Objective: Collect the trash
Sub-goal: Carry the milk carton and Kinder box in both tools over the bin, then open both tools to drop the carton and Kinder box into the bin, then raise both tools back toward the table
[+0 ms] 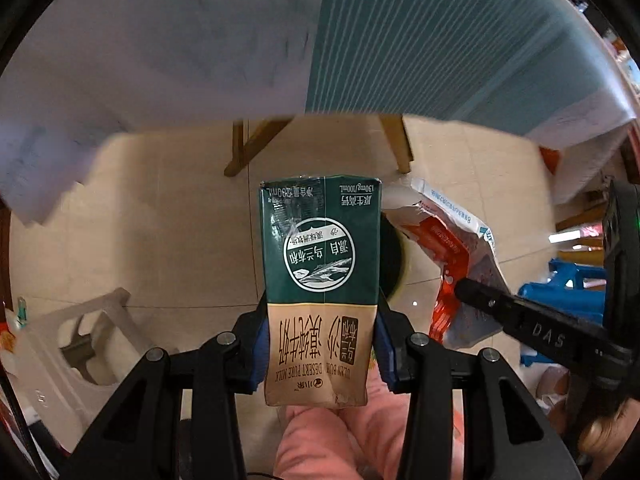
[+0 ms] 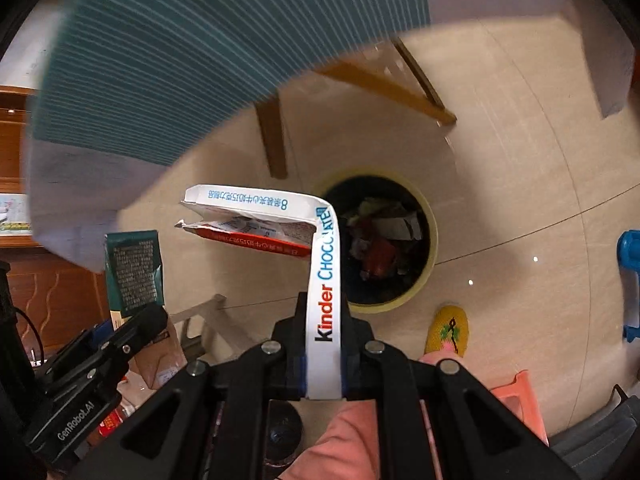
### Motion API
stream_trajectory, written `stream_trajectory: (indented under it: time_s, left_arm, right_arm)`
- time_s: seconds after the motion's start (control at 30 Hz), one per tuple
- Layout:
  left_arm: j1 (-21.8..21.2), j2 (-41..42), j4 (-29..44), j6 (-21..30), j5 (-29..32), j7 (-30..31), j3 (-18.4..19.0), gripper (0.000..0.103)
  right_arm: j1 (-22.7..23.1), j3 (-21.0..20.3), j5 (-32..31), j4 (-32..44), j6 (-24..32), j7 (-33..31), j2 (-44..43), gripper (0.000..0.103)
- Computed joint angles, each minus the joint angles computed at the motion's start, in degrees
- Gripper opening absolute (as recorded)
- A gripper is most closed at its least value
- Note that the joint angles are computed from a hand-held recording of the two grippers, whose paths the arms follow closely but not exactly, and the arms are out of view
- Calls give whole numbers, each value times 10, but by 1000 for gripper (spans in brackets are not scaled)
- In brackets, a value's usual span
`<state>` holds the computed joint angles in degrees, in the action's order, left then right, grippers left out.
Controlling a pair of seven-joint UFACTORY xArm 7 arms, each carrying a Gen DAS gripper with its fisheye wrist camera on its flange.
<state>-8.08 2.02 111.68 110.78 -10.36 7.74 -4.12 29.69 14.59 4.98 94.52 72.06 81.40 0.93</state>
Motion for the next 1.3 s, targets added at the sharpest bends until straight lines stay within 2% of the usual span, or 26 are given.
stream_trajectory:
  time_s: [0.13,0.3,0.37,0.4,0.47,0.53,0.6,0.7,0.93,1.13,1.3]
  left_arm:
    - [-7,-50,-137,-87,0,-5,-5,42]
    - [-19,-79,-241,-174,0,-13,-13,45]
    - [-24,-83,-263,-195,8,-18,-16,58]
    - [-27,-83,-268,-203,13,-23,-19,61]
    - [-32,-79,-277,-218,21,-25,-21,70]
    - [-36,-76,-279,-221,26,-25,-22,73]
    - [-38,-72,-275,-224,30,-24,-22,74]
    - [-38,-73,-265,-224,30,-20,-19,81]
    - [-35,-70,-230,-205,30,-14,-15,82]
    - [-29,-53,-151,-154,31,-16,-12,82]
    - [-22,-17,-27,-78,33,-8,-7,82]
  right_arm:
    - [-4,-2,4,-75,-57,-15,-5,10]
    - [-9,-4,7,-160,-125,-12,-13,11]
    - [-12,-5,16,-194,-153,-9,-22,11]
    - [-14,-6,23,-210,-169,-11,-25,12]
    - [-16,-5,26,-223,-175,-9,-25,20]
    - [-18,-5,28,-234,-188,-10,-26,41]
    - [-17,-2,13,-235,-190,-1,-28,41]
    - [-15,0,-1,-224,-184,4,-26,41]
    - [-14,0,-17,-195,-163,4,-21,41]
    - [-10,3,-43,-134,-112,17,-17,41]
    - [-3,5,-60,-70,-53,34,-12,41]
